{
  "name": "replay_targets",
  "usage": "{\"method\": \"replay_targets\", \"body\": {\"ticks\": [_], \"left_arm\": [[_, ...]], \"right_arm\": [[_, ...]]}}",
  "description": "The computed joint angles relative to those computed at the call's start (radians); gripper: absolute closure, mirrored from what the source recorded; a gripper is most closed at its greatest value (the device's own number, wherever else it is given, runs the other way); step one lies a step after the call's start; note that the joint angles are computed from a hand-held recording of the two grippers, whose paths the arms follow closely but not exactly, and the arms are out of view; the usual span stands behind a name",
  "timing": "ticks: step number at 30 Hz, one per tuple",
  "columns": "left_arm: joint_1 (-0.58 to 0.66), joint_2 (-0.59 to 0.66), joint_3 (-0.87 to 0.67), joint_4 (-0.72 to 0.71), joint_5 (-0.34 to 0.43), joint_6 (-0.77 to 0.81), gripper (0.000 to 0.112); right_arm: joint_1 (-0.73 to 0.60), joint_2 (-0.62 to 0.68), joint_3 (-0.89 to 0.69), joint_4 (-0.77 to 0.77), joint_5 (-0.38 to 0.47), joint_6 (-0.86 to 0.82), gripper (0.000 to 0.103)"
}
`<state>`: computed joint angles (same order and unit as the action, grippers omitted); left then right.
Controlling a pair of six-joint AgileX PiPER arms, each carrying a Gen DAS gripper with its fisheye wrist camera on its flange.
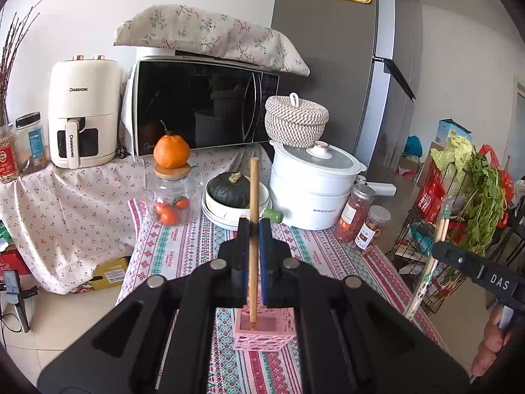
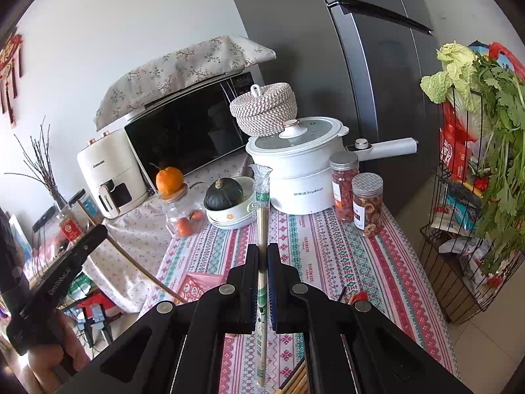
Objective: Organize utensils
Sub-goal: 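Carry both chopsticks upright into the pink basket and open both tools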
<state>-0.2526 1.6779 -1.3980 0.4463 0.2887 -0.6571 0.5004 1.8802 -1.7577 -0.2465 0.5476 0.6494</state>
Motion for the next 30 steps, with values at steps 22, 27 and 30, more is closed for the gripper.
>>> {"method": "replay_targets", "body": {"ticks": [22, 27, 30], "left_arm": [[0.082, -0.004, -0.044, -0.345, 0.231, 0.300, 0.049], [0.112, -0.036, 0.010, -0.373, 0.299, 0.355, 0.035], [0.122, -0.050, 0.037, -0.350, 0.334, 0.351, 0.031]], "right_arm": [[0.092, 0.122, -0.179, -0.202, -0.060, 0.228, 0.098], [0.130, 0.181, -0.250, -0.422, -0.075, 0.450, 0.098], [0.152, 0.239, -0.325, -0.510, -0.051, 0.506, 0.098]]}}
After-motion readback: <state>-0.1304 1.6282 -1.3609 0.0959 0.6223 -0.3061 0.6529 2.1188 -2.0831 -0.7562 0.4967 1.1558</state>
